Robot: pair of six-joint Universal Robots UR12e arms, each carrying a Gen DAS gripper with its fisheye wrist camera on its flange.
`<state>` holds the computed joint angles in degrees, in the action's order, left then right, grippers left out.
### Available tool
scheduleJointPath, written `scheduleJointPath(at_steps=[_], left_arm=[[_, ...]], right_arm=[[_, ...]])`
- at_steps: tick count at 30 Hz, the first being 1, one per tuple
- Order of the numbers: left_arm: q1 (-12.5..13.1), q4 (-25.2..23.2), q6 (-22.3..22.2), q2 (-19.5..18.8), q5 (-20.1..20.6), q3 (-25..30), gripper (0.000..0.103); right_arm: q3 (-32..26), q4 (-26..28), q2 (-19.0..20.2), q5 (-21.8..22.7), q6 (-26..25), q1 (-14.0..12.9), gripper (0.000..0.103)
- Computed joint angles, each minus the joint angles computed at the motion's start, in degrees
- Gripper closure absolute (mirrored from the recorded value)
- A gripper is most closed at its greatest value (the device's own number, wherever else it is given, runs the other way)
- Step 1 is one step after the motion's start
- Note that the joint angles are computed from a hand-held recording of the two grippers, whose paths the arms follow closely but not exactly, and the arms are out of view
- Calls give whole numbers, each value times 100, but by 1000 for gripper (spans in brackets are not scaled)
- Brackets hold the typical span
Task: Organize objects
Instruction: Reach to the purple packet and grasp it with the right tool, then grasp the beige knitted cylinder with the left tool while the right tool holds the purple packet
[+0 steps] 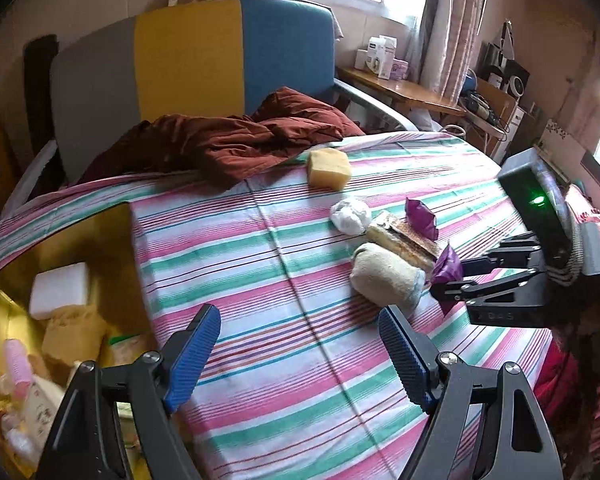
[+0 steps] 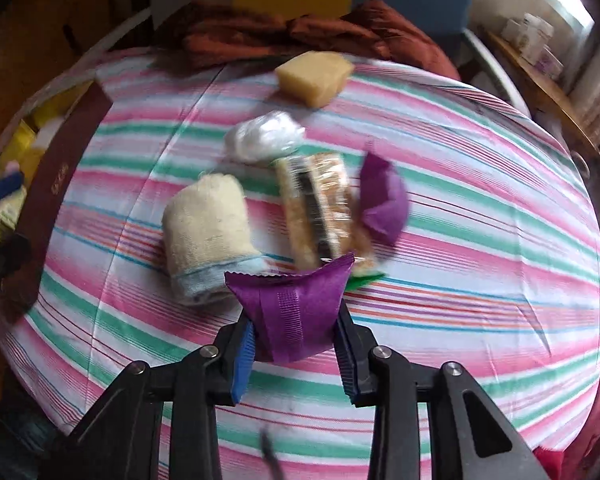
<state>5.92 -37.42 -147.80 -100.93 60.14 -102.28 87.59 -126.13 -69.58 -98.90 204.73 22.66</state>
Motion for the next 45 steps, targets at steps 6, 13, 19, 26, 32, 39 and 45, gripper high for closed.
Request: scheduleJointPath(at_steps=[6,13,19,26,32,39,45], left_arm=[[-264,-132,50,-170,49,108,21],[-603,66,814,-343,108,170,5],[-798,44,1304,-547,314,334,3],[-832,-429,1354,-707,202,483,38],[-701,-227,1137,-462,70,199,41],[-401,149,695,-24,-12,-189,41],[-112,414,412,256,-125,-379,41]], right_arm=[[704,-1431,-392,-54,1086,-123,68],[1233,-2851,-513,437,2085,-351,68],[1344,-3105,-518,575,2331,-404,68],[1339,-3087,-505,520,2312,-402,68],[1326,-3278,-494,470,2119,-363,68],[1280,-3371,-475,455,1920,-320,68],[1155,-3251,-431,376,1648,-245,68]])
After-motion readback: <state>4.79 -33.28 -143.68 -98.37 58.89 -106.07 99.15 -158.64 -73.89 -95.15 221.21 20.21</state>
